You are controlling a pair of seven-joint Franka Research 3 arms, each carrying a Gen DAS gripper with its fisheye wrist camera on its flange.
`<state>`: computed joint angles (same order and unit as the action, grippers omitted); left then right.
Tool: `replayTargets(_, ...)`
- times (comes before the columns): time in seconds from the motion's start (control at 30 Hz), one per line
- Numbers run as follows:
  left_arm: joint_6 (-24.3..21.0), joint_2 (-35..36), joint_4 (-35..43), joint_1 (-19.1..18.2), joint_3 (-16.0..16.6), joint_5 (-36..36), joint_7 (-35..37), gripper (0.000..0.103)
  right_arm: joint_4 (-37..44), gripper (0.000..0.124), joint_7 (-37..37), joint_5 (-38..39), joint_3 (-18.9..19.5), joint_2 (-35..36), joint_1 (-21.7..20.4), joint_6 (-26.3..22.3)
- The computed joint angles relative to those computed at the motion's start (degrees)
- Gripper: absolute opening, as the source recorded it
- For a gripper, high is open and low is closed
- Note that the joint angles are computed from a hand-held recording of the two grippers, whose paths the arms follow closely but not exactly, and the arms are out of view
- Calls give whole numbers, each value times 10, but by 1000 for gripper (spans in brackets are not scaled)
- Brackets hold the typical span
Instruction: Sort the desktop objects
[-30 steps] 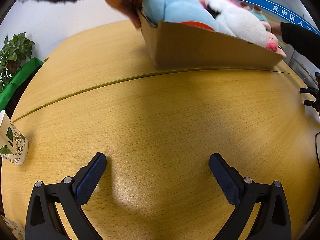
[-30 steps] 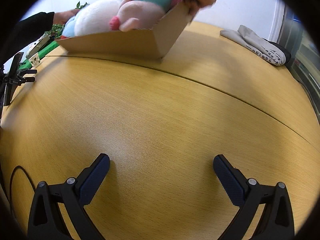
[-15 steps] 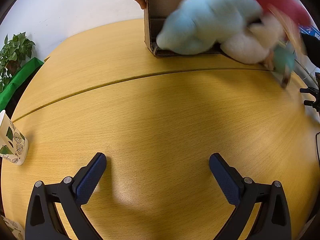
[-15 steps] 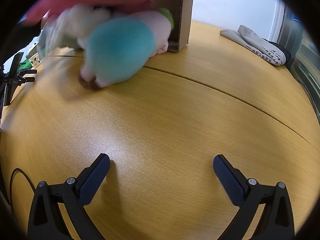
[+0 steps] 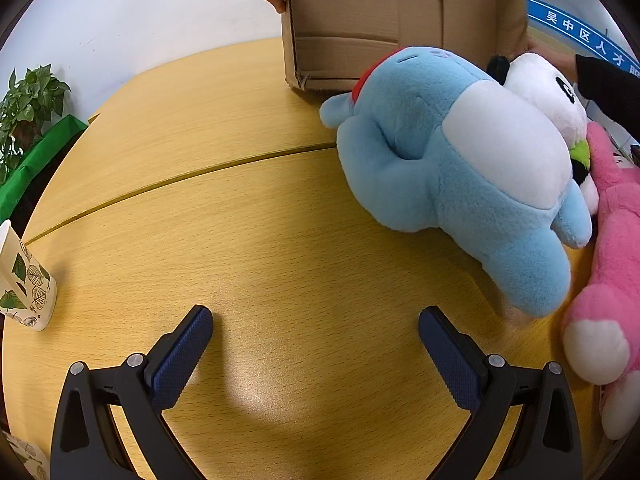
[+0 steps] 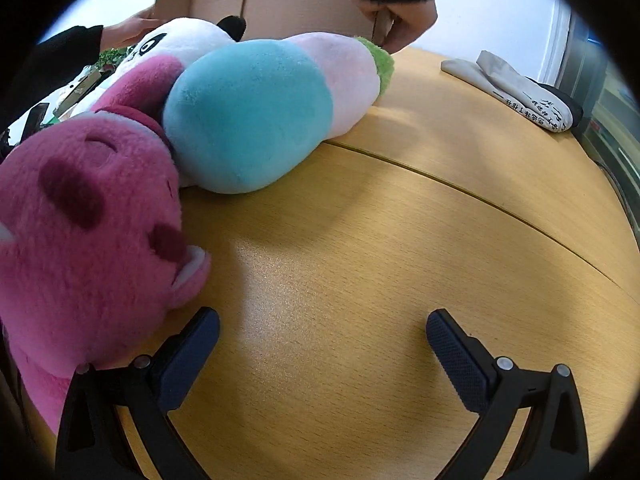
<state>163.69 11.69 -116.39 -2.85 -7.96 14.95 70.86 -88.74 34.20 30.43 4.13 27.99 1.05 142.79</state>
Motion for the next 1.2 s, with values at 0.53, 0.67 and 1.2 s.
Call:
replayTargets(0.53,-4,14,19,13,-4,-20,31,103,1,103,2,2,0,-1,0,-2)
replayTargets(0.67,-6,19,26,16,-5,-27,40,103,1,103,1,2,0,-1,0,-1)
replayTargets(1.2,-20,49,71,35,-9,-57,87,103,-3,103,2,2,0,-3,0,0)
